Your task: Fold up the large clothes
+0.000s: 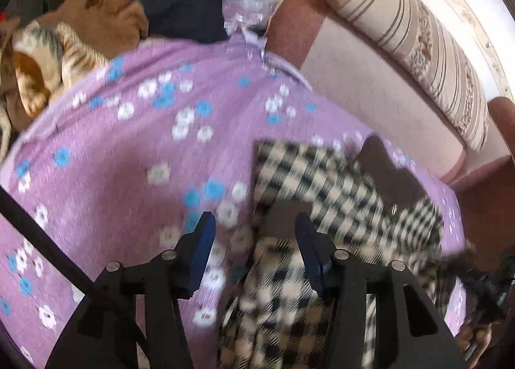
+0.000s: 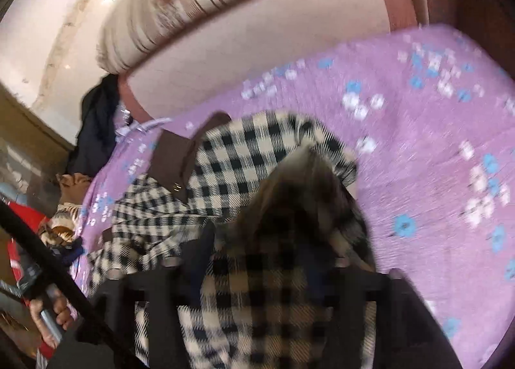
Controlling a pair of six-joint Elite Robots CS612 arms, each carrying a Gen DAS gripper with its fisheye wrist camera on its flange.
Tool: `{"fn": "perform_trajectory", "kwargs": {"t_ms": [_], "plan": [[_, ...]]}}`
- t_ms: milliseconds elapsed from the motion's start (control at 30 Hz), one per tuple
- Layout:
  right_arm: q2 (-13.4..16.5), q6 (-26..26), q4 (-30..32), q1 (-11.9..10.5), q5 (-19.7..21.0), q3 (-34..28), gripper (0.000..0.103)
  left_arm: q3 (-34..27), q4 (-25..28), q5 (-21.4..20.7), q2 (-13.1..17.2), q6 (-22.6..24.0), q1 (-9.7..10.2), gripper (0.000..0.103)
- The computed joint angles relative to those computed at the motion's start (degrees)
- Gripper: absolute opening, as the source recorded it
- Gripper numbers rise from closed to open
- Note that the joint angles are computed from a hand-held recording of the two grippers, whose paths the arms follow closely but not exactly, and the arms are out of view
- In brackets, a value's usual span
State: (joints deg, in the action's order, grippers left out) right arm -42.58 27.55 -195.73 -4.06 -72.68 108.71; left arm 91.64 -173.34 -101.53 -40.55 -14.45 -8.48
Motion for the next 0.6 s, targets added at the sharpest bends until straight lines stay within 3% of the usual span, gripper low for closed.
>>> {"fn": "perform_trajectory", "kwargs": {"t_ms": [100,233,333,367,400,433,467,533,567,600], "plan": [[-2.12,-3.95,-2.79,-0.95,1.67,3.30,0.059,0.64,0.96,-3.81,0.43,2.70,0.63,0.051],[-3.77,-13.10,0.25,1.18,-7.94,3.46,0.068,1.11,1.69,-7.61,0.87,7.95,0.23,0.059],[-2.78,-16.45,4.39,2.35,-12.77,1.13,0.069,1.15,2.83,-8.13,0.76,9.61,-0.50,0.059],[-2.29,-16.75,5.42,2.69,-14.40,0.24,0.069,1.25,2.91,-6.94,0.60,10.00,-0.83,0.051],[-1.58,-16.93,6.50,3.08,-16.30,-0.93,0.069,1.17,3.81,-4.71,0.36,10.91,-1.42,0.027],[-1.17,-17.02,6.80,3.15,-17.07,-1.40,0.069,0.96,5.29,-2.68,0.15,11.54,-1.87,0.013],[-0.51,-16.86,7.33,3.40,-18.01,-2.28,0.069,0.80,6.31,-0.97,-0.06,11.47,-2.21,0.008],[0.10,-15.93,8.15,3.27,-16.91,-3.09,0.044,1.13,5.29,-0.77,-0.49,11.42,-2.21,0.007],[0.14,-14.84,8.93,2.84,-14.39,-3.25,0.011,1.43,4.53,-0.35,-0.75,11.73,-2.21,0.006],[0.11,-14.00,8.59,2.41,-12.14,-3.06,0.007,1.91,2.91,0.32,-1.30,11.78,-2.25,0.006]]}}
